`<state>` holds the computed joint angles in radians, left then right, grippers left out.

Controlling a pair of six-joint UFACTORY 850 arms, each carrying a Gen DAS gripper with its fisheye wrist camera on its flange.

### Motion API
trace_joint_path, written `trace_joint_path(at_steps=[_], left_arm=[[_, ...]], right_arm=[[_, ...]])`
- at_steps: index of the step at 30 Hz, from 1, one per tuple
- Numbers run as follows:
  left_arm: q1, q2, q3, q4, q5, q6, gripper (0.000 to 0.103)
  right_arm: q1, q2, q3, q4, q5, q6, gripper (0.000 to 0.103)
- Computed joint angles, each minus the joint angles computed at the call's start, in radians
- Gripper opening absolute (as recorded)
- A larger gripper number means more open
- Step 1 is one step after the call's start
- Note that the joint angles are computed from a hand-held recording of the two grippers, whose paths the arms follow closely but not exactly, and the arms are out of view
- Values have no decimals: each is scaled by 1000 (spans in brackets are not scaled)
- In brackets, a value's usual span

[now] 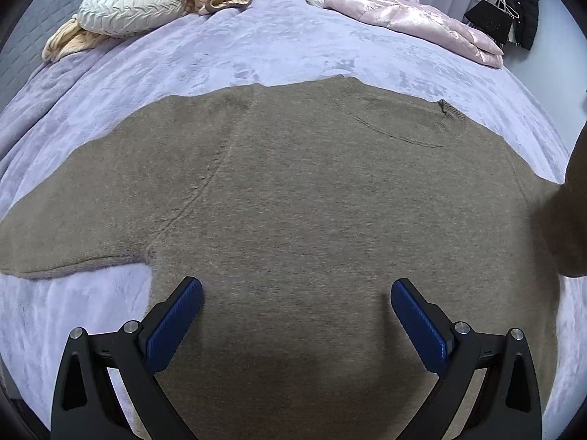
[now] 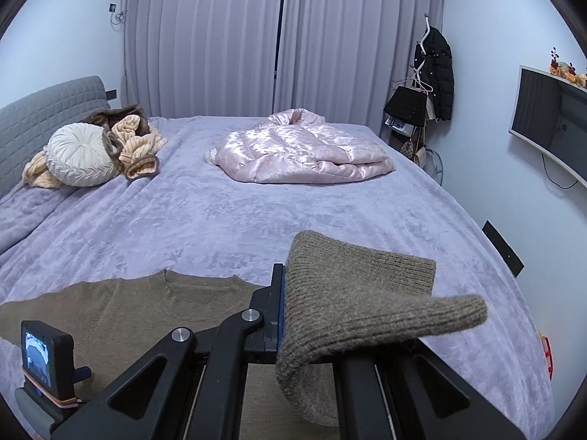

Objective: Fold small clothes
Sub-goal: 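Lift the sleeve with the right tool and carry it across the body, then lay the sleeve onto the sweater body and open the right tool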

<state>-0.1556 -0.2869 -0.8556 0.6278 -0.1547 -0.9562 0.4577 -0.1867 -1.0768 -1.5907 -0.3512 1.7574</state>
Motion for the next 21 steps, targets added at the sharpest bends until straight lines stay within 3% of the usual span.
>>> trace_joint_path(at_steps=[2,12,21], left_arm=[[14,6,28,139,13,-140,103],[41,88,119,398,38,-365,103],[100,144,143,-59,67,92,103]], right_arm=[[15,-10,-8,6,-1,-12,5],[126,-76,-53,23,-27,-36,5],[194,-176,-142,138,-29,-143,5]])
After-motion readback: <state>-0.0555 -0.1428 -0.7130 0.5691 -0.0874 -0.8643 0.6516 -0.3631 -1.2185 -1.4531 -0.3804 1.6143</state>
